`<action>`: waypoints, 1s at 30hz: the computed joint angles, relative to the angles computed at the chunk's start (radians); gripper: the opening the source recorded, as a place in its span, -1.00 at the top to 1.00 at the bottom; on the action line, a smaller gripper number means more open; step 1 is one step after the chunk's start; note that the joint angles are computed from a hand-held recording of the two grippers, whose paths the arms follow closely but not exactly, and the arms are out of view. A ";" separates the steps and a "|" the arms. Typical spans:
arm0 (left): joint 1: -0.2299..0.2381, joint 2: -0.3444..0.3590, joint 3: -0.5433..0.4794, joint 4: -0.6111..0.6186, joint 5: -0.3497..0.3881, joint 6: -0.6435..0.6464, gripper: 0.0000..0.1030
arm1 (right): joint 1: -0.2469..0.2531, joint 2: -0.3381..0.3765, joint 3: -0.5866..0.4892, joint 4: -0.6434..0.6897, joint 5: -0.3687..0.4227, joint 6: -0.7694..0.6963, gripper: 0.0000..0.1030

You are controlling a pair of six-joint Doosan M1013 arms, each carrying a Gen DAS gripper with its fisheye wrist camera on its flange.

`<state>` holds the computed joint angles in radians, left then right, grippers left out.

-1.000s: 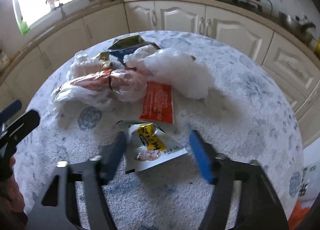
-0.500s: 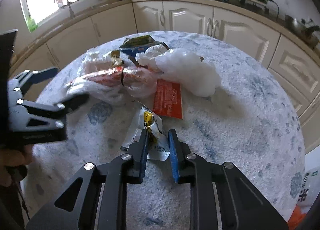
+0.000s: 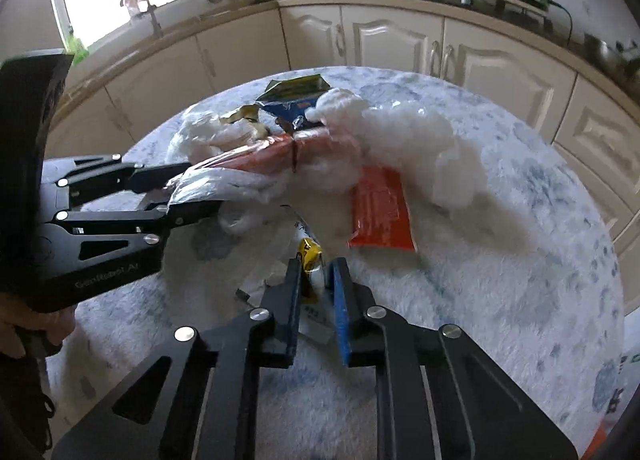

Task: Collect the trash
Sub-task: 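Grasp the small yellow wrapper with the right tool while the left tool grasps the orange sausage bag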

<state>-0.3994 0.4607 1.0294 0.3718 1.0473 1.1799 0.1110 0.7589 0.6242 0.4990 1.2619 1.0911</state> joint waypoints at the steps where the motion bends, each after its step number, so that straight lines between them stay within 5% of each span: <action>1: -0.002 -0.009 0.014 -0.005 -0.007 -0.012 0.48 | -0.005 -0.009 0.015 0.008 -0.003 0.000 0.73; 7: -0.040 -0.066 0.090 0.020 -0.018 -0.098 0.46 | -0.024 -0.048 0.083 0.027 -0.021 -0.001 0.73; 9: -0.055 -0.057 0.080 0.074 -0.005 -0.114 0.29 | -0.023 -0.048 0.084 0.024 -0.020 -0.006 0.73; 11: -0.060 -0.034 0.051 0.107 0.010 -0.104 -0.36 | -0.021 -0.050 0.085 0.017 -0.022 -0.010 0.72; 13: -0.069 -0.028 0.048 0.143 -0.026 -0.099 -0.53 | -0.018 -0.048 0.081 0.013 -0.019 -0.003 0.68; 15: -0.067 -0.008 0.025 0.117 -0.013 -0.074 -0.21 | -0.017 -0.039 0.065 0.015 -0.007 0.003 0.68; 16: -0.059 0.002 0.012 0.081 -0.008 -0.054 0.25 | -0.018 -0.037 0.064 0.017 -0.008 0.001 0.65; 20: -0.051 0.001 0.018 0.037 -0.021 -0.051 0.55 | -0.017 -0.020 0.040 0.045 0.016 -0.020 0.66; 30: -0.037 -0.112 0.167 -0.042 -0.162 -0.233 0.61 | -0.047 -0.086 0.135 0.101 -0.052 -0.039 0.74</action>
